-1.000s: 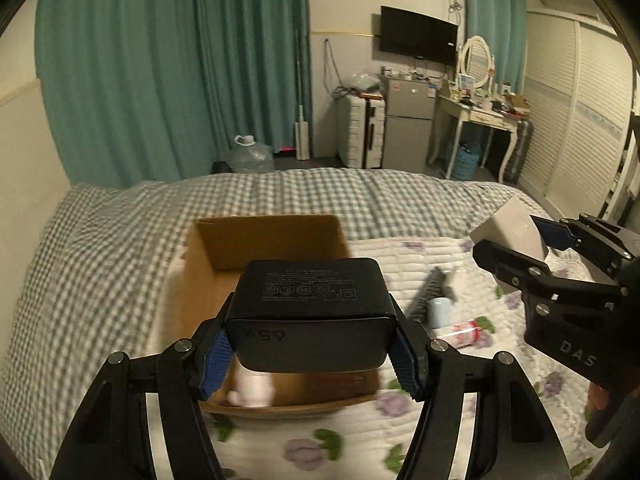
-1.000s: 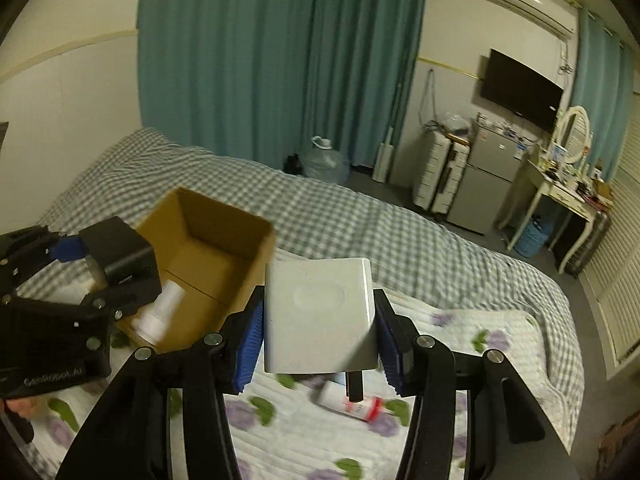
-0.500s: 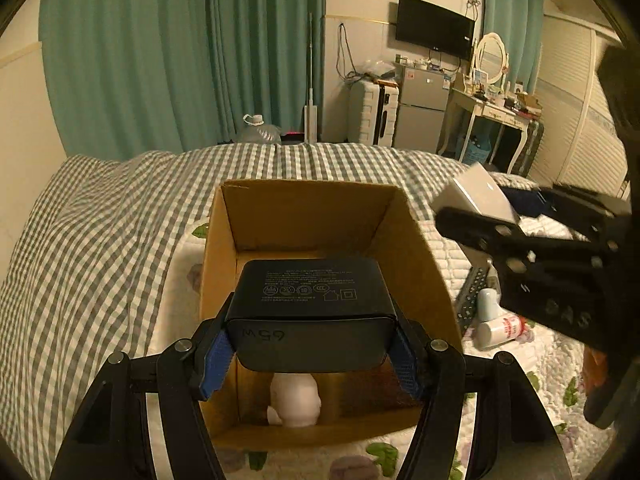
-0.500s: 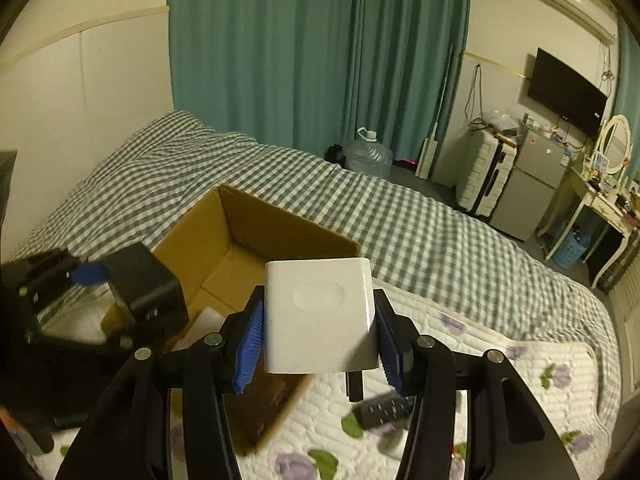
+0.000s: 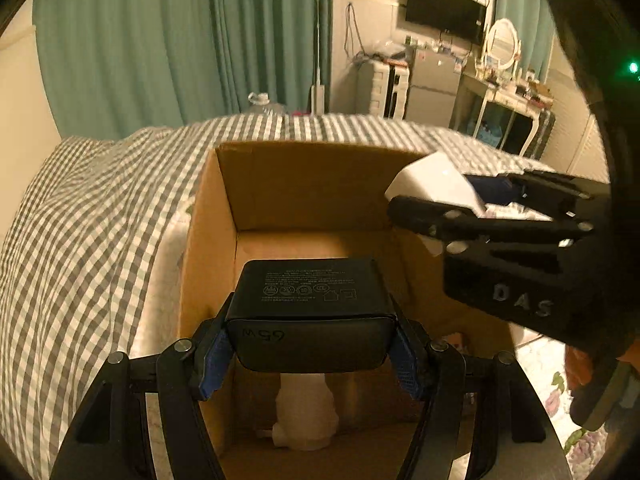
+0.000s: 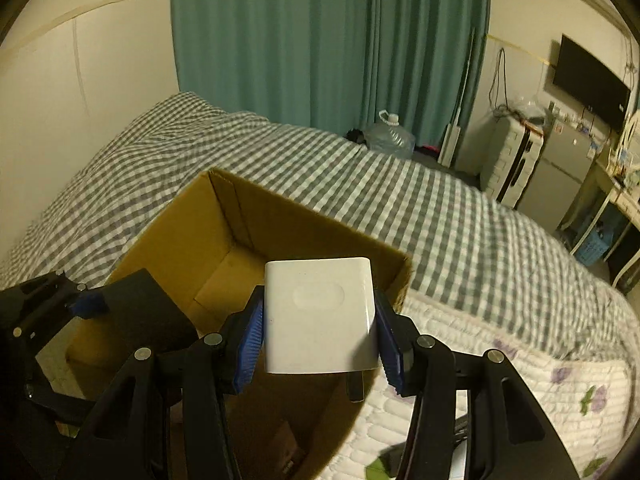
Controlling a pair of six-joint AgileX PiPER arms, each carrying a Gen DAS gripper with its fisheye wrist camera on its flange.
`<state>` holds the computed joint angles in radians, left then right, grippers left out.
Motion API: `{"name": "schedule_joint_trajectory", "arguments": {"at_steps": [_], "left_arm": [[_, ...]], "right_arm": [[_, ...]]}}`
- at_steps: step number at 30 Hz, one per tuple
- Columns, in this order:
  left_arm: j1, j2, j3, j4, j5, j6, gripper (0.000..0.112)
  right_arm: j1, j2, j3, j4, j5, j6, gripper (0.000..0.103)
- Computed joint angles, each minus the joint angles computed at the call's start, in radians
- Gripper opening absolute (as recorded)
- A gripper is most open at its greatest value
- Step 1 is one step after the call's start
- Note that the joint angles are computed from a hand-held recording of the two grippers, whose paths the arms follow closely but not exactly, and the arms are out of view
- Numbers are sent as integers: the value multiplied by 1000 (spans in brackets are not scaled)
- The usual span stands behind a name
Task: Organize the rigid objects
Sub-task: 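Carry both chargers over the cardboard box with both grippers, then open both grippers to drop the chargers into the box, then move both grippers back to the remaining items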
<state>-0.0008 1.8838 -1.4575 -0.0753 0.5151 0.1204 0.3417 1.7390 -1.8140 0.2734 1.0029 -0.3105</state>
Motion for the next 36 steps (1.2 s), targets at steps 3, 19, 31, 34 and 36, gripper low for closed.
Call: {"name": "schedule_joint_trajectory", "arguments": {"at_steps": [3, 19, 31, 34, 36], "left_arm": [[-6, -24, 35, 27, -44, -33, 70], [-255, -188, 38, 440, 52, -474, 72], [-472, -62, -104, 556, 157, -686, 72], [-508, 16, -159, 563, 186, -720, 72], [-522, 54, -182, 563, 198, -731, 72]], "right_arm": [[-10, 2, 8, 23, 6, -8, 51], [-338, -195, -55, 164, 116, -171, 95], [-745, -223, 12, 320, 207, -494, 96], [-790, -214, 69, 333, 192, -573, 96], [-816, -200, 126, 337, 168, -642, 96]]}}
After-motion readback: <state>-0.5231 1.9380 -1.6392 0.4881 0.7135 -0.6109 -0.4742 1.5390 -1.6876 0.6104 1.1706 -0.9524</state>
